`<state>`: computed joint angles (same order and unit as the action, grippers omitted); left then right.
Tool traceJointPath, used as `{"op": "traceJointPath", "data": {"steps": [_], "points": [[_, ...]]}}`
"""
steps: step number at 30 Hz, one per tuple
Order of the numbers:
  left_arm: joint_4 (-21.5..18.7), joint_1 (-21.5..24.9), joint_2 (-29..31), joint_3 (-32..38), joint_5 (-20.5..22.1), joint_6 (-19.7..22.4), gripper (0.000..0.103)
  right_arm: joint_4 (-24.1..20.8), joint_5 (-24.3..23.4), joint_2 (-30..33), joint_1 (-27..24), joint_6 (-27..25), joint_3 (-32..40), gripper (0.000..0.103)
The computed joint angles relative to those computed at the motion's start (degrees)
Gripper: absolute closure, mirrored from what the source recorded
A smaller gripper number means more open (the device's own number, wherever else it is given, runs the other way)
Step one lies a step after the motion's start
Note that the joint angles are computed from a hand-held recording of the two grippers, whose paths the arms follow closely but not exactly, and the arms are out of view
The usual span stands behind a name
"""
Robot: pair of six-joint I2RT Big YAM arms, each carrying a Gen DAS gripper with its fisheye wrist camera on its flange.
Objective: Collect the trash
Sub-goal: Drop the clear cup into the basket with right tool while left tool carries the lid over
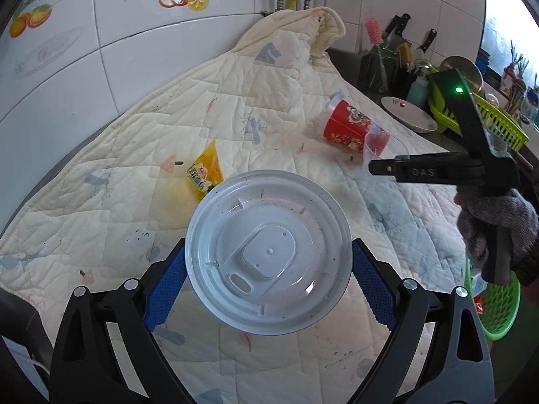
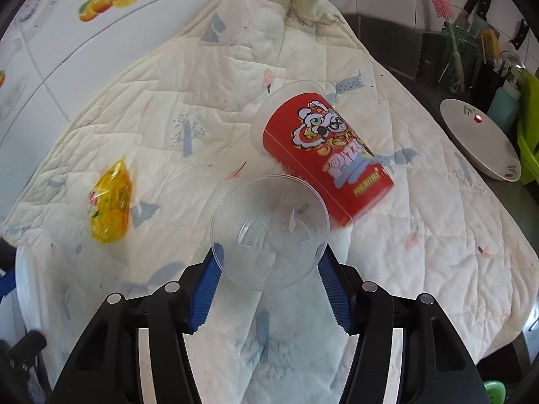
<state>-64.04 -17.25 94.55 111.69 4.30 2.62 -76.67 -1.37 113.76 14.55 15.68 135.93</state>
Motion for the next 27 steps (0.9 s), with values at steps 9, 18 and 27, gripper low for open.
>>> {"op": "traceJointPath", "data": {"steps": [9,18,27], "points": [[0.8,-4.3,-2.1,-1.6,-0.2,-0.5,0.012,6.1,0.2,-17.7,-0.5,0.3,-22.4,0.047],[2.0,-10.3,-4.5,-3.8,-0.5,-1.3,0.012,6.3,4.2,-32.3,-2.2,-0.6,-37.9,0.047],[2.2,-17.1,-6.3,-5.2,-1.3,-1.8,0.012,4.2,6.2,-44.5,-4.7,0.6,-48.5,0.047]]}}
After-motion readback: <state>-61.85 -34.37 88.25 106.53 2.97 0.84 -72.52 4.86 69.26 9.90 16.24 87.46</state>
